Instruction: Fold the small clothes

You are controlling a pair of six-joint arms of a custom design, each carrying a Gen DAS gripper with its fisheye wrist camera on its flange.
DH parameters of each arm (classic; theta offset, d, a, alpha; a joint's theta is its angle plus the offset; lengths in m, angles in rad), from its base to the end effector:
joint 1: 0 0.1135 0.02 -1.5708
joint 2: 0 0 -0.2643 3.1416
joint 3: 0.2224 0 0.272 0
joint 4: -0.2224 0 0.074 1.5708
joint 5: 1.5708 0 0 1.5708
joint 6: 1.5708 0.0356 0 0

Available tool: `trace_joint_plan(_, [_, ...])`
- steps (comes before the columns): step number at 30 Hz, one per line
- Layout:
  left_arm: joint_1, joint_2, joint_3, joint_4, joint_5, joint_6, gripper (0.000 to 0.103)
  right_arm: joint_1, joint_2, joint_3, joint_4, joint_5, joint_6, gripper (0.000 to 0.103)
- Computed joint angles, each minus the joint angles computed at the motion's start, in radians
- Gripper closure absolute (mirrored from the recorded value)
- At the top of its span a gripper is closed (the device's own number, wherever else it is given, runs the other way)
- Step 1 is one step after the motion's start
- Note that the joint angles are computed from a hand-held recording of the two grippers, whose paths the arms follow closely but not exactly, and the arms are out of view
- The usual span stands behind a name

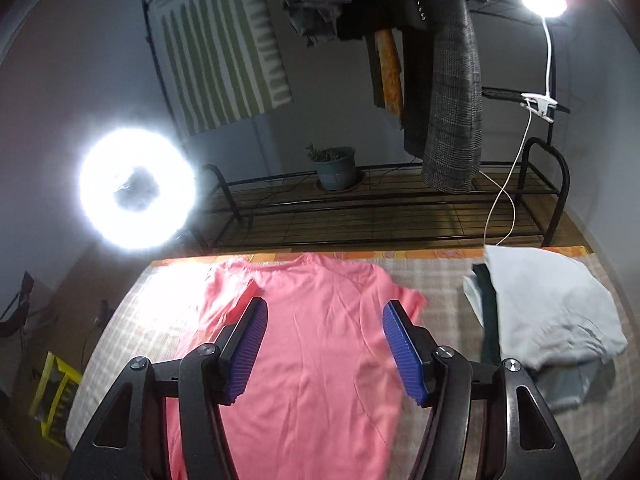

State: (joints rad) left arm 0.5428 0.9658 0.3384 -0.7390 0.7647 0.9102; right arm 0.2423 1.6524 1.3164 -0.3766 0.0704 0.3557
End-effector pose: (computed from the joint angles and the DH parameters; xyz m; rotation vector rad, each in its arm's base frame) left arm 0.1325 0.0512 0.1261 0.5422 2.3699 -0.5647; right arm 0.3837 0.0923 0.2745 0.1668 2.2860 0.2317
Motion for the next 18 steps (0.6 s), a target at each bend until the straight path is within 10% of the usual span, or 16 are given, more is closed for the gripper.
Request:
trace_joint_plan(8, [-0.113,-0.026,-0.102,0.347,-0.093,-0.218,0.072,-0.001,-0.354,-0.406,0.128,0.021,-0.053,0.026])
trace_joint_plan(18, [-0.392,0.462,-0.103,0.837,-0.233,-0.488,0.073,-0.173,-0.539,-0.522,-0.029,-0.052,-0.174,0.016])
